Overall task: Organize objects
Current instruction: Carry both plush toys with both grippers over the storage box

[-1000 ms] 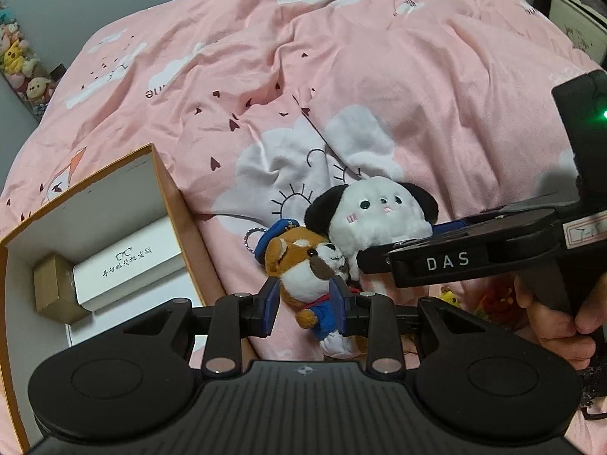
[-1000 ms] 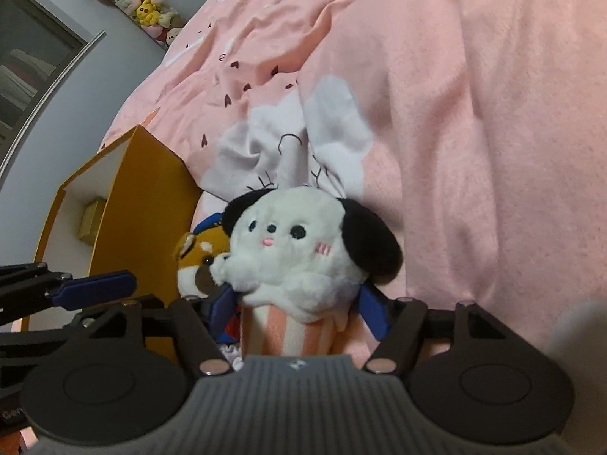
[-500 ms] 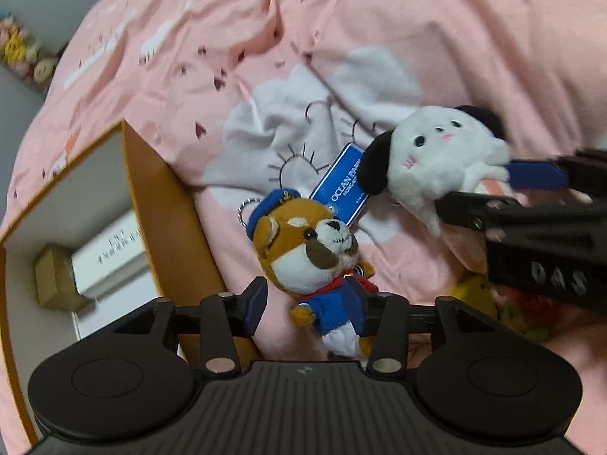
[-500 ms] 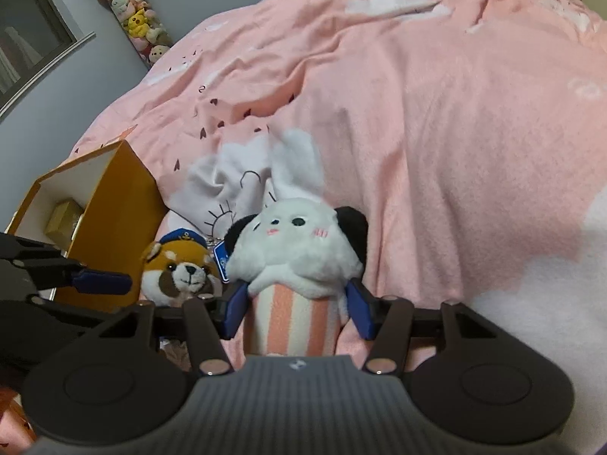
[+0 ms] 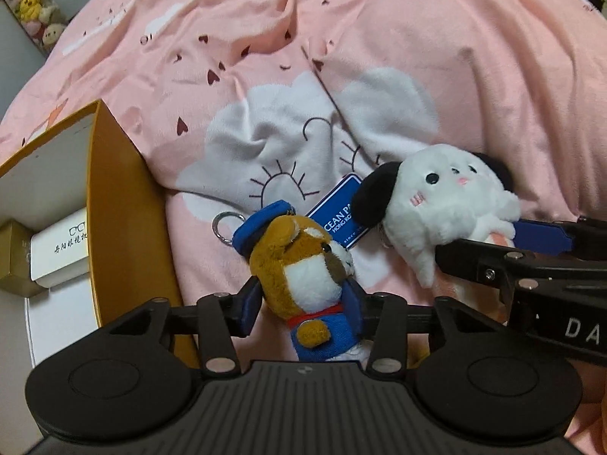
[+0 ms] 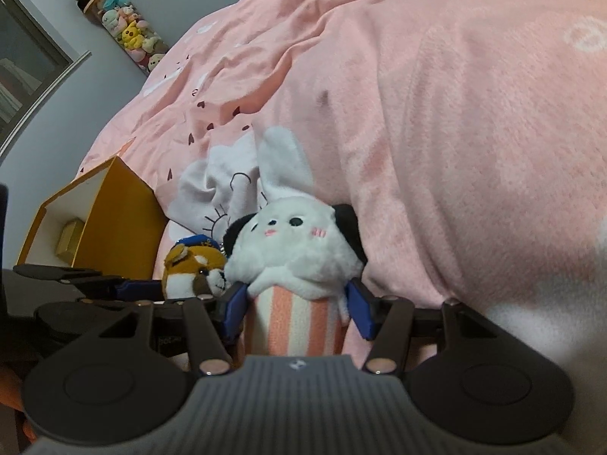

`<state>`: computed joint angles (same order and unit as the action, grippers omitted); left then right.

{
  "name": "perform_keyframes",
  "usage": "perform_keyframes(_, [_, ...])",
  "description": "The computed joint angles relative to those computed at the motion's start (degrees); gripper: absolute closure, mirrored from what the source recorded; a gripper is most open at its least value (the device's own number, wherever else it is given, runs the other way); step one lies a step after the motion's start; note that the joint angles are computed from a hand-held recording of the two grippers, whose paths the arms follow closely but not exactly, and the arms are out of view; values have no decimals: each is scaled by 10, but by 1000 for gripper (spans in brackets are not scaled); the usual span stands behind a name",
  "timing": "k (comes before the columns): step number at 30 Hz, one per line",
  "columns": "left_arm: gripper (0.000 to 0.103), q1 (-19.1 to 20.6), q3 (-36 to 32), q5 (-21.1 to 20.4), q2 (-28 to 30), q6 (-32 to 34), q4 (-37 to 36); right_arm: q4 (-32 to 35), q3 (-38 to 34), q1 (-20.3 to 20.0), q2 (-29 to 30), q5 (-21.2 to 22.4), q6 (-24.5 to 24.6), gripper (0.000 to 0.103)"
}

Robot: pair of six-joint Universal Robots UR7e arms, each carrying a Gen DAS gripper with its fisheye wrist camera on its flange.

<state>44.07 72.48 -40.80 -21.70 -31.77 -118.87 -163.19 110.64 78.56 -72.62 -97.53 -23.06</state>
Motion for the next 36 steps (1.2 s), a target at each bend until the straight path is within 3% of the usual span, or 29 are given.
perform_keyframes(5, [59, -11, 58, -11, -33, 10, -90, -11, 14, 3, -12, 6, -15, 46])
perform_keyframes(9, [60, -29, 129, -49, -91, 33, -203, -11, 26, 8, -31, 19, -13, 48])
perform_keyframes(13, [61, -56, 191, -74, -163, 71, -266, -9, 33, 47, -58, 14, -25, 49])
perform_keyframes(19, [61, -52, 222, -39, -260, 49, -222, 6, -8, 134, -51, 32, -43, 48])
perform_keyframes(24, [61, -37, 237, 9, -302, 12, -169, 43, -51, 183, 4, 25, -7, 48])
perform_keyframes(29, [61, -12, 244, 27, -326, -20, -103, 112, -101, 213, 70, -21, 40, 48])
perform_keyframes(36, [61, 21, 230, 27, -312, -4, -51, 155, -144, 238, 141, -99, 82, 48])
